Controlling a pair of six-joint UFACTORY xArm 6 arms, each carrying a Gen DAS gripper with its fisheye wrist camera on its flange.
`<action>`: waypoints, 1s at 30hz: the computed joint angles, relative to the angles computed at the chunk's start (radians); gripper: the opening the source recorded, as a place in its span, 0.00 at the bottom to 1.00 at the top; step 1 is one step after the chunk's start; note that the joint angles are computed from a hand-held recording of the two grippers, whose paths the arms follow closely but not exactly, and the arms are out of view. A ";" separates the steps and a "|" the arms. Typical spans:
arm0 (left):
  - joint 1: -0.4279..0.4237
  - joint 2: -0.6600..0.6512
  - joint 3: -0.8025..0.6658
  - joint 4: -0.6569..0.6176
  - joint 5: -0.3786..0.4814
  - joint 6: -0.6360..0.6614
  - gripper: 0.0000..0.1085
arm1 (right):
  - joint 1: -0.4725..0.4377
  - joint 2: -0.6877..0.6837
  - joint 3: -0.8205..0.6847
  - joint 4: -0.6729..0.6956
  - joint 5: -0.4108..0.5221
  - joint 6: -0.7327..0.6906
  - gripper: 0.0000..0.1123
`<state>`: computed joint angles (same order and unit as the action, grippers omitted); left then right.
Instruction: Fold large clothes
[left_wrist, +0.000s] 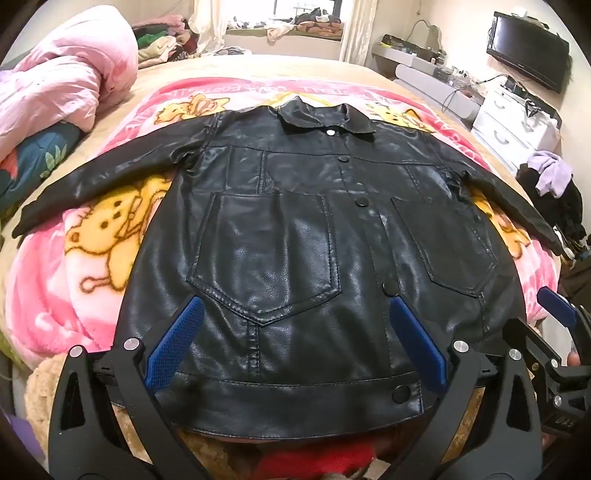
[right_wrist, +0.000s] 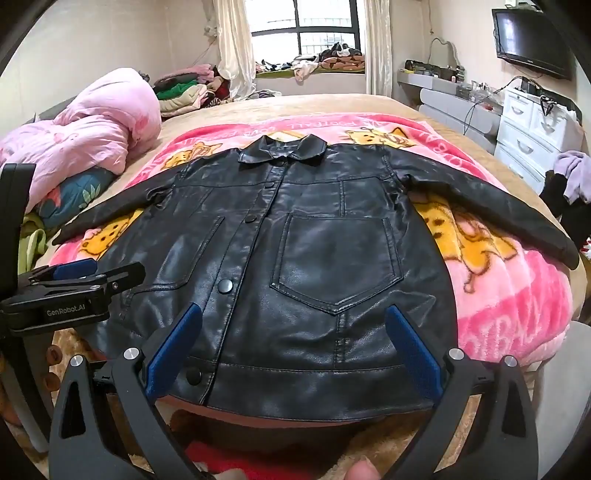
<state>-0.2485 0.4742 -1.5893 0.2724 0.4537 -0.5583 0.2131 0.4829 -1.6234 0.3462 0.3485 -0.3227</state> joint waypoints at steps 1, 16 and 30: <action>0.000 -0.003 0.002 0.001 -0.001 -0.002 0.87 | 0.000 0.001 -0.001 0.000 0.002 0.001 0.88; -0.003 -0.005 0.003 0.009 -0.006 -0.007 0.87 | 0.006 0.002 -0.002 0.014 -0.008 -0.021 0.88; 0.000 -0.012 0.001 0.000 -0.007 0.010 0.87 | 0.009 -0.007 -0.001 0.007 -0.008 -0.020 0.88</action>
<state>-0.2482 0.4626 -1.5882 0.2726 0.4466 -0.5480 0.2225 0.4756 -1.6243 0.3536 0.3402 -0.3424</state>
